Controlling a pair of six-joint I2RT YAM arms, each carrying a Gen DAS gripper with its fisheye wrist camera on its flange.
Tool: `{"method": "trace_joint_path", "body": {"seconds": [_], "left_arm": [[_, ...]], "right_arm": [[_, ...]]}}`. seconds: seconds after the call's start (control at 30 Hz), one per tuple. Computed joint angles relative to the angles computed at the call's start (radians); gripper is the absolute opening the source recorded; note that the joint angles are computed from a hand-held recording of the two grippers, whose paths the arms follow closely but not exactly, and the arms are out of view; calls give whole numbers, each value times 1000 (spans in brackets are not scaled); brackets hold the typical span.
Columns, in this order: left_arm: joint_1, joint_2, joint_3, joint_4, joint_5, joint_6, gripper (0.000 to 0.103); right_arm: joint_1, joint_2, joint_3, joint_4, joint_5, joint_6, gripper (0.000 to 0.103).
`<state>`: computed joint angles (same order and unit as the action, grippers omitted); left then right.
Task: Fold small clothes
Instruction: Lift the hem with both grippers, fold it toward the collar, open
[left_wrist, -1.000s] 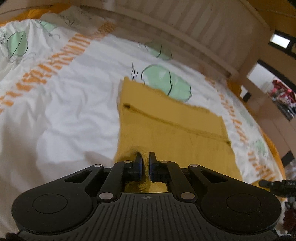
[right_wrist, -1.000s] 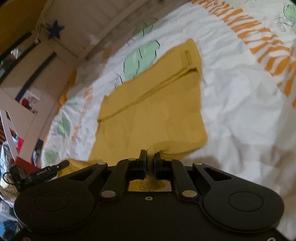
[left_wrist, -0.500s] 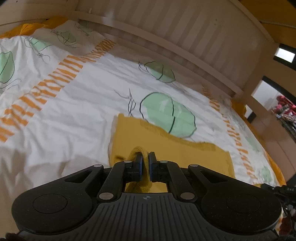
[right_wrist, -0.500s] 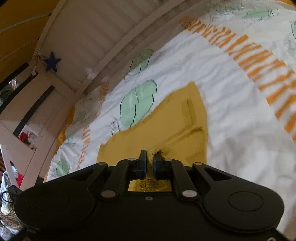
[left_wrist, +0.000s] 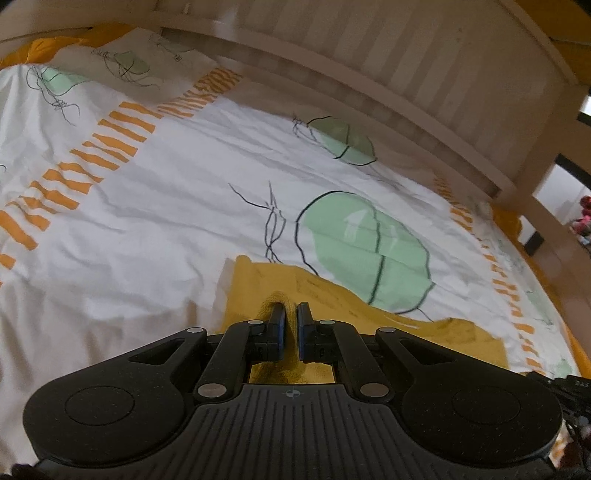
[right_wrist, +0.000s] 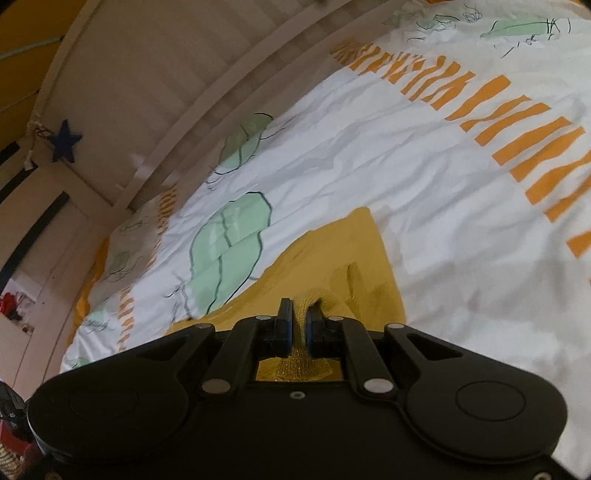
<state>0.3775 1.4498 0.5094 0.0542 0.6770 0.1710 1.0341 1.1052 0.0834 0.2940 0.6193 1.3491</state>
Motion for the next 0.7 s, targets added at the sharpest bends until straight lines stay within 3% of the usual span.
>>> {"method": "trace_joint_path", "body": {"seconds": [0.23, 0.47, 0.57, 0.63, 0.7], "left_arm": [[-67, 168, 38, 147, -102, -76, 6], [-80, 299, 92, 193, -106, -106, 10], [-74, 325, 114, 184, -91, -103, 24], [-82, 299, 88, 232, -138, -106, 40], [-83, 264, 55, 290, -170, -100, 43]], "right_arm": [[-162, 226, 8, 249, -129, -105, 14], [-202, 381, 24, 371, -142, -140, 15], [-191, 400, 33, 373, -120, -161, 16], [-179, 395, 39, 355, -104, -181, 17], [-174, 386, 50, 329, -92, -204, 17]]}}
